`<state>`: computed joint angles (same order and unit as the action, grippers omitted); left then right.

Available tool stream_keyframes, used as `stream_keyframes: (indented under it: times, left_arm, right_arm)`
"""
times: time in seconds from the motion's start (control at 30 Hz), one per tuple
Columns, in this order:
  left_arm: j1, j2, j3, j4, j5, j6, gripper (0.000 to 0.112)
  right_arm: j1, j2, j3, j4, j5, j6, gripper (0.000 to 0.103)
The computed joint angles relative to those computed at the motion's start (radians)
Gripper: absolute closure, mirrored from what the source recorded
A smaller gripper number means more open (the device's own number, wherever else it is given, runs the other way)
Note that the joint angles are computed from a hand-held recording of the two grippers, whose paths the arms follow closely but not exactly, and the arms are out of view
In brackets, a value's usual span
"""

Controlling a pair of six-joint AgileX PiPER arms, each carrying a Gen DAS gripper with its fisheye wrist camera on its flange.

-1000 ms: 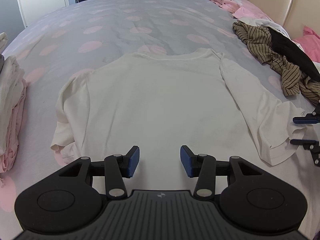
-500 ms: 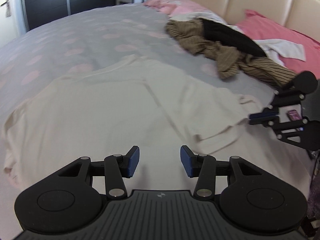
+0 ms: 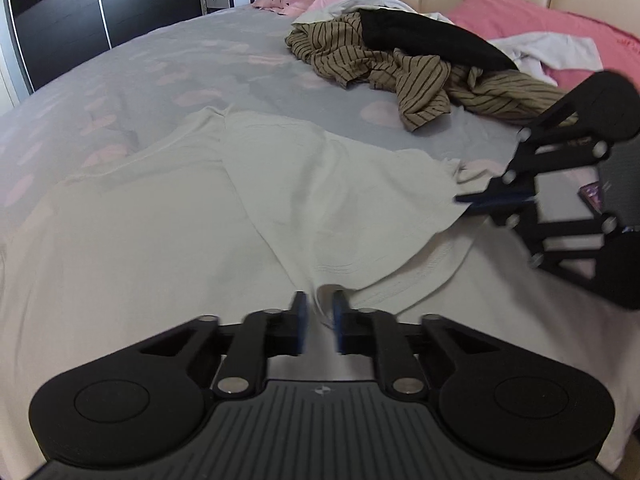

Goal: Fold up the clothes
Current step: 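Fold the grasped side over toward the shirt's middle, open the right tool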

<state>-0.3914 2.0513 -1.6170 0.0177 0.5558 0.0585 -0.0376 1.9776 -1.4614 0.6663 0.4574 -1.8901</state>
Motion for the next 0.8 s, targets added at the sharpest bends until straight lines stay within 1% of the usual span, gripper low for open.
stream_keyframes:
  times: [0.03,0.07,0.17,0.2,0.23,0.27,0.3,0.33,0.4,0.43,0.47,0.5,0.53,0.57,0.6,0.63,0.67,0.7,0.73,0.8]
  left_arm:
    - [-0.005,-0.004,0.004,0.041,0.002,-0.016,0.109]
    - [-0.007,-0.012,0.014,0.058,0.002,-0.01,0.111]
    - [-0.016,-0.039,0.052,0.101,-0.005,0.016,0.112]
    - [-0.02,-0.052,0.074,0.103,-0.017,0.033,0.112]
    - [-0.019,-0.06,0.087,0.076,-0.023,0.076,0.112]
    - [-0.018,-0.067,0.099,0.047,-0.026,0.12,0.112]
    - [-0.017,-0.068,0.1,0.026,-0.014,0.155,0.112]
    - [-0.018,-0.063,0.091,0.027,0.016,0.17,0.112]
    - [-0.012,-0.063,0.087,0.029,0.052,0.168,0.111]
    - [-0.008,-0.066,0.087,0.032,0.065,0.156,0.111]
    - [0.002,-0.067,0.077,0.019,0.089,0.148,0.111]
    - [0.013,-0.074,0.078,-0.004,0.096,0.15,0.11]
    - [0.029,-0.085,0.085,-0.046,0.093,0.165,0.108]
    - [0.046,-0.092,0.088,-0.097,0.089,0.182,0.099]
    - [0.063,-0.099,0.092,-0.148,0.085,0.198,0.087]
    - [0.077,-0.102,0.096,-0.195,0.073,0.205,0.081]
    - [0.091,-0.105,0.101,-0.243,0.061,0.213,0.07]
    - [0.104,-0.106,0.103,-0.29,0.053,0.22,0.066]
    - [0.113,-0.096,0.09,-0.319,0.063,0.218,0.066]
    - [0.128,-0.072,0.061,-0.364,0.081,0.209,0.066]
  right_arm:
    - [-0.005,-0.003,-0.01,-0.023,0.013,0.045,0.102]
    - [-0.012,-0.001,-0.027,-0.051,0.036,0.098,0.102]
    - [-0.03,0.011,-0.079,-0.115,0.118,0.226,0.103]
    - [-0.035,0.019,-0.097,-0.129,0.151,0.258,0.103]
    - [-0.038,0.023,-0.104,-0.143,0.17,0.276,0.103]
    - [-0.033,0.021,-0.09,-0.158,0.161,0.274,0.103]
    - [-0.028,0.018,-0.077,-0.18,0.158,0.278,0.103]
    - [-0.027,0.023,-0.086,-0.212,0.18,0.304,0.102]
    - [-0.031,0.033,-0.113,-0.243,0.234,0.35,0.102]
    - [-0.036,0.035,-0.127,-0.248,0.261,0.371,0.1]
    - [-0.043,0.035,-0.144,-0.25,0.295,0.39,0.099]
    - [-0.051,0.035,-0.16,-0.248,0.326,0.406,0.099]
    - [-0.06,0.03,-0.168,-0.24,0.344,0.414,0.098]
    - [-0.068,0.022,-0.168,-0.233,0.354,0.421,0.097]
    - [-0.076,0.014,-0.168,-0.227,0.359,0.427,0.096]
    - [-0.083,0.01,-0.168,-0.222,0.357,0.435,0.093]
    - [-0.088,0.007,-0.172,-0.22,0.354,0.45,0.092]
    - [-0.093,0.009,-0.181,-0.219,0.354,0.47,0.089]
    - [-0.099,0.009,-0.184,-0.217,0.351,0.485,0.085]
    - [-0.114,0.007,-0.184,-0.209,0.339,0.513,0.084]
